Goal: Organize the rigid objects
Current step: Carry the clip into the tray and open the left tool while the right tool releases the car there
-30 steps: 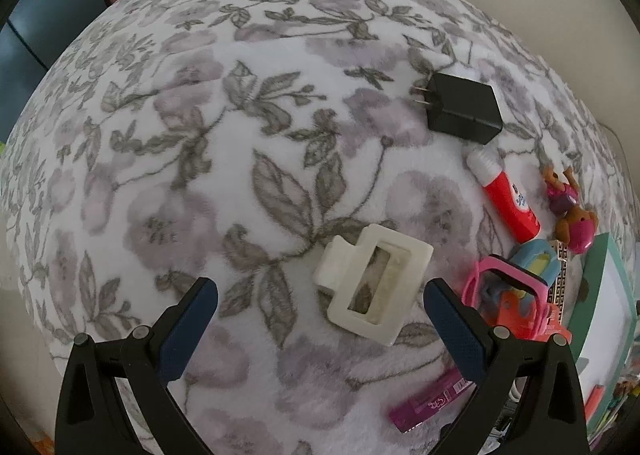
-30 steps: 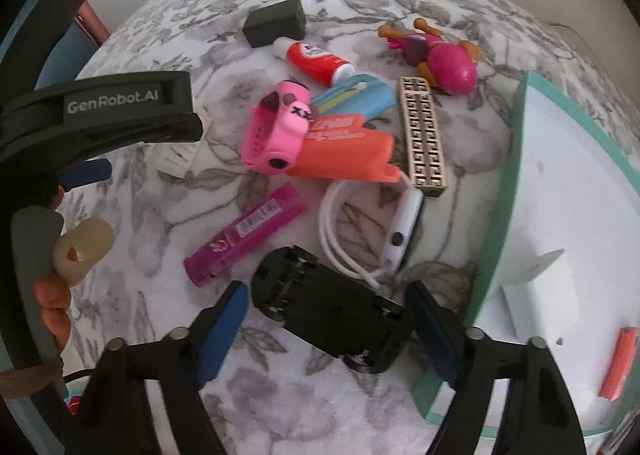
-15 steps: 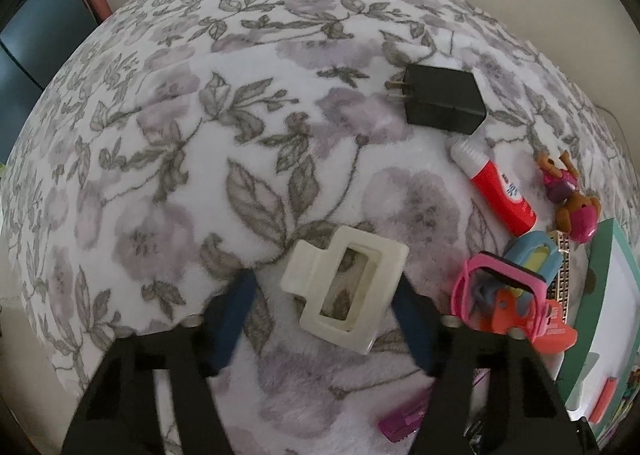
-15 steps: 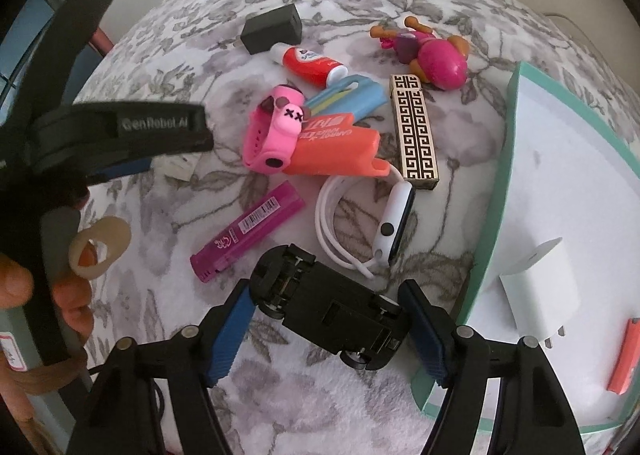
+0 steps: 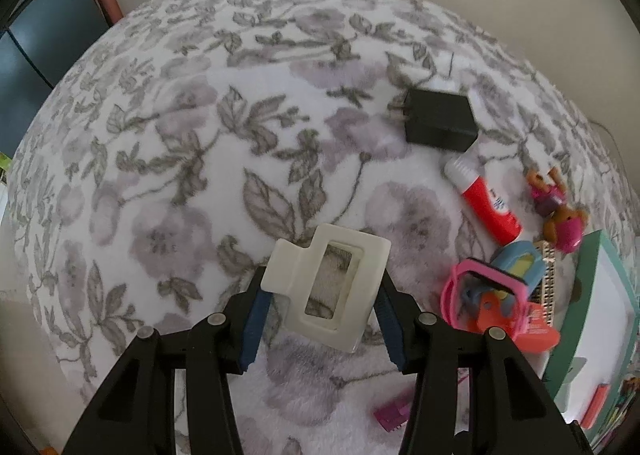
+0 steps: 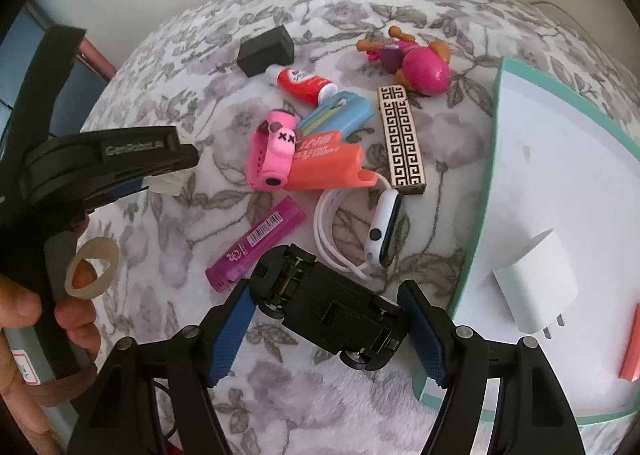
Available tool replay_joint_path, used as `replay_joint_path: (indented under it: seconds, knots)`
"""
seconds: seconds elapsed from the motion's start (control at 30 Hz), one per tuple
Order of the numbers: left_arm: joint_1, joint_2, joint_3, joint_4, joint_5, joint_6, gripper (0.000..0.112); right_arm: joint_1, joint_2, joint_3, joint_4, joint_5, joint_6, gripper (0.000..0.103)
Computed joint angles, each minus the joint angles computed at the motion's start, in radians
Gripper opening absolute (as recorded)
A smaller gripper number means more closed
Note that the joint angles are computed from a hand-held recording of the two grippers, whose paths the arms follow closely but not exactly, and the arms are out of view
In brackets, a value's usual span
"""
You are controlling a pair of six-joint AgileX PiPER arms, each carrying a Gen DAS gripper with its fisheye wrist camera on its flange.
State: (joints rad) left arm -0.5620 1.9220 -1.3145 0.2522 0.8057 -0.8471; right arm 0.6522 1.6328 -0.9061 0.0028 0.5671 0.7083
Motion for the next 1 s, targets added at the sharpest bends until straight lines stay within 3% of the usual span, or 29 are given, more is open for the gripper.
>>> replay_joint_path:
  seconds: [0.3,0.57,0.77,1.0]
  knots:
    - [-0.034,-0.112,0.014,0.117,0.044,-0.103,0.052,-0.029,-0.128,0.048,-0.041,-0.015,0.065,0.075]
    - [-0.133,-0.223,-0.016,0.196,0.068,-0.161,0.052,-0.014,-0.321,0.072,-0.335,0.085,0.386,0.075]
    - [-0.257,-0.156,-0.169,0.246,0.151,-0.154,0.052,-0.088,-0.412,0.124,-0.421,0.169,0.481,0.075]
    - [-0.372,0.012,-0.432,0.21,0.268,-0.054,0.052,-0.271,-0.502,0.199,-0.362,0.168,0.414,0.075]
